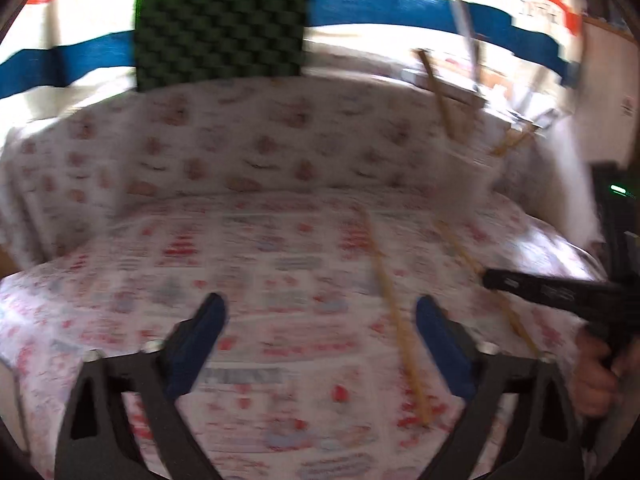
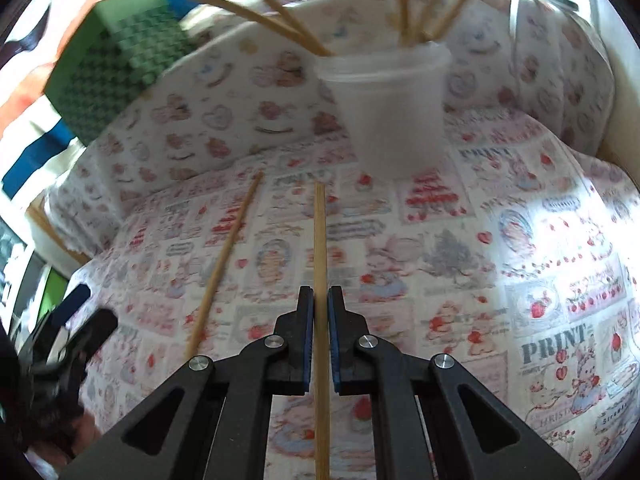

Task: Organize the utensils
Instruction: 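Close the left tool on the other loose stick while the right tool holds its stick, then lift both held wooden sticks up off the cloth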

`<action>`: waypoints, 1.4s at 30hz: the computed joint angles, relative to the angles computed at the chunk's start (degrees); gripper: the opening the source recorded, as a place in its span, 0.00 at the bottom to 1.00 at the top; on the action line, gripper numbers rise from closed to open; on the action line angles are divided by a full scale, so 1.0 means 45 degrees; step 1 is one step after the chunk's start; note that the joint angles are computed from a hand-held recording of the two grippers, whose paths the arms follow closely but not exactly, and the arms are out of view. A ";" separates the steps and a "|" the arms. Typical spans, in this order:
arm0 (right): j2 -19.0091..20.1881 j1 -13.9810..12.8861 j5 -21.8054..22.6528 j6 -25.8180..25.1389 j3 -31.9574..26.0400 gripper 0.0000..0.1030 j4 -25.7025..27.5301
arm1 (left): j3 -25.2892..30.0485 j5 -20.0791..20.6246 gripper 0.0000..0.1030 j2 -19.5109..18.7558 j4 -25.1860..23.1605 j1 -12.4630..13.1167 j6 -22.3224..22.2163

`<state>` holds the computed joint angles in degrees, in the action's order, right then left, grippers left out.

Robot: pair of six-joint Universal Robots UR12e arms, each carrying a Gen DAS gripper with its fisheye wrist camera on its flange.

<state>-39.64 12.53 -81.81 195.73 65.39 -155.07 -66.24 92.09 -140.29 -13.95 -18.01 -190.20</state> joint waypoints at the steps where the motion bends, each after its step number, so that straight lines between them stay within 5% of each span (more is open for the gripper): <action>1: -0.0004 0.0035 -0.0337 -0.0011 -0.0008 0.08 0.0008 | 0.0054 -0.0445 0.75 -0.0009 -0.0124 0.0000 0.0171; 7: -0.0022 -0.0041 -0.0766 0.0174 0.0031 0.08 -0.0281 | 0.0938 -0.2565 0.53 -0.0237 -0.2383 0.0001 0.0734; 14: -0.0081 -0.0157 -0.0520 0.0492 0.0094 0.08 -0.0136 | 0.1777 -0.1017 0.37 -0.0406 -0.4760 -0.0478 0.1455; 17: -0.0108 -0.0123 -0.0549 0.0378 0.0123 0.08 -0.0175 | 0.1983 -0.1047 0.29 -0.0419 -0.5653 -0.0479 0.1245; 27: -0.0174 0.0033 -0.1084 -0.0051 0.0205 0.08 -0.0333 | 0.1367 -0.0151 0.27 -0.0137 -0.5467 -0.0650 0.1364; 30: -0.0155 -0.0015 -0.0907 -0.0030 0.0154 0.08 -0.0113 | 0.1287 -0.0383 0.26 -0.0097 -0.5460 -0.0547 0.1312; 37: -0.0085 0.0024 -0.1265 -0.0092 -0.0021 0.08 0.0378 | 0.0789 -0.0769 0.07 0.0136 -0.5077 -0.0259 0.0561; 42: -0.0004 0.0106 -0.1672 -0.0173 -0.0119 0.08 0.0352 | 0.0559 -0.1207 0.07 0.0215 -0.4749 -0.0132 0.0511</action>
<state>-39.66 13.01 -89.34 194.96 64.86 -153.48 -63.72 86.65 -139.33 -35.32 -18.60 -187.90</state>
